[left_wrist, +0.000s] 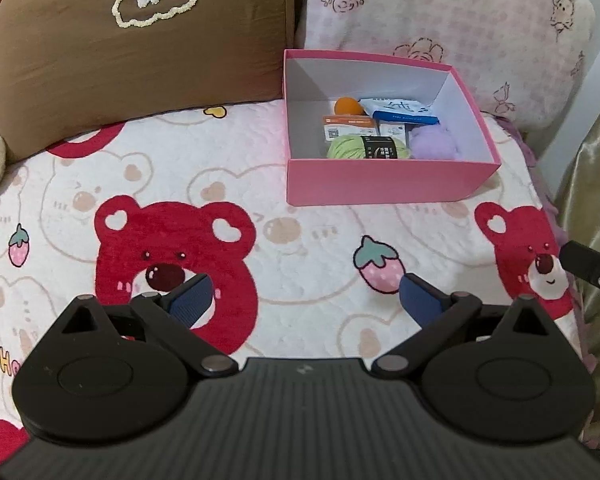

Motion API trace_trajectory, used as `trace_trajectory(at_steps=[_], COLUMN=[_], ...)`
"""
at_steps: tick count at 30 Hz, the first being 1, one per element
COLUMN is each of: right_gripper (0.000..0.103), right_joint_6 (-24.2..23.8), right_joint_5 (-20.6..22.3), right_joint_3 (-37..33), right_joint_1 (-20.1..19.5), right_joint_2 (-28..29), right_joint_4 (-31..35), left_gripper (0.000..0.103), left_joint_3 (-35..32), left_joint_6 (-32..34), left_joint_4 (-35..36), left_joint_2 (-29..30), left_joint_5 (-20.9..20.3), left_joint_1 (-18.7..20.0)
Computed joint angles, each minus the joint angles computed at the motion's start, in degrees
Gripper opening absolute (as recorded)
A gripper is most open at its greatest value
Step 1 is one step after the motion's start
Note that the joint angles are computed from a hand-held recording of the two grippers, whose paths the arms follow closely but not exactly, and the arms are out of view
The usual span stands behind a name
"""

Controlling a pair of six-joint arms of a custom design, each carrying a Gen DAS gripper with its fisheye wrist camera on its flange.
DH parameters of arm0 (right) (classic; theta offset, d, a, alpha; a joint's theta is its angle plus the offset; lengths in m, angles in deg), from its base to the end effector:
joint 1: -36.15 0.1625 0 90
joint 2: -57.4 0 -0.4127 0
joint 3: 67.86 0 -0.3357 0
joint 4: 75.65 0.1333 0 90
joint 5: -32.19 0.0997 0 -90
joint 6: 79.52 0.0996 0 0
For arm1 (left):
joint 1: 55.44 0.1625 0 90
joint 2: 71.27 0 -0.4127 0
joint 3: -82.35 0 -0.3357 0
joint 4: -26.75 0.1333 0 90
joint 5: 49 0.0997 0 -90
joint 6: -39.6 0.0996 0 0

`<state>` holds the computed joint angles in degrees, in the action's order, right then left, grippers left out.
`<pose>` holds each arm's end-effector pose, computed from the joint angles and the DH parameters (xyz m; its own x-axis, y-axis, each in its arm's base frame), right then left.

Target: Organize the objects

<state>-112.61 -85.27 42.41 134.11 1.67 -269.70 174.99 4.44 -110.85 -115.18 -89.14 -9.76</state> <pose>0.1640 -0.5416 0.2486 -0.7279 -0.1630 0.6661 -0.5816 0.6613 -0.4737 -0.2813 -0.5879 0.1302 -0.7707 -0.0349 -0.6362 0.3115 0.8504 -0.4240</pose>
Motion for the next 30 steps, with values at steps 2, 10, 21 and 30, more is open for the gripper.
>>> trace_trajectory(at_steps=[2, 10, 21, 30], right_gripper=[0.099, 0.099, 0.099, 0.099], right_joint_6=[0.2, 0.4, 0.6, 1.0], right_joint_5=[-0.2, -0.2, -1.3, -1.8], right_joint_3=[-0.1, 0.0, 0.1, -0.2], right_joint_1=[0.1, 0.3, 0.8, 0.8], right_joint_2=[0.1, 0.0, 0.8, 1.2], right_joint_4=[0.2, 0.3, -0.9, -0.8], left_gripper=[0.101, 0.102, 0.102, 0.102], left_joint_3=[0.1, -2.0, -1.4, -0.5], left_joint_6=[0.4, 0.4, -0.4, -1.1], left_joint_4=[0.0, 4.2, 4.4, 4.0], left_joint_2=[0.2, 1.1, 0.5, -0.1], left_joint_5=[0.9, 1.1, 1.5, 2.2], left_joint_1=[-0.2, 0.1, -0.3, -0.8])
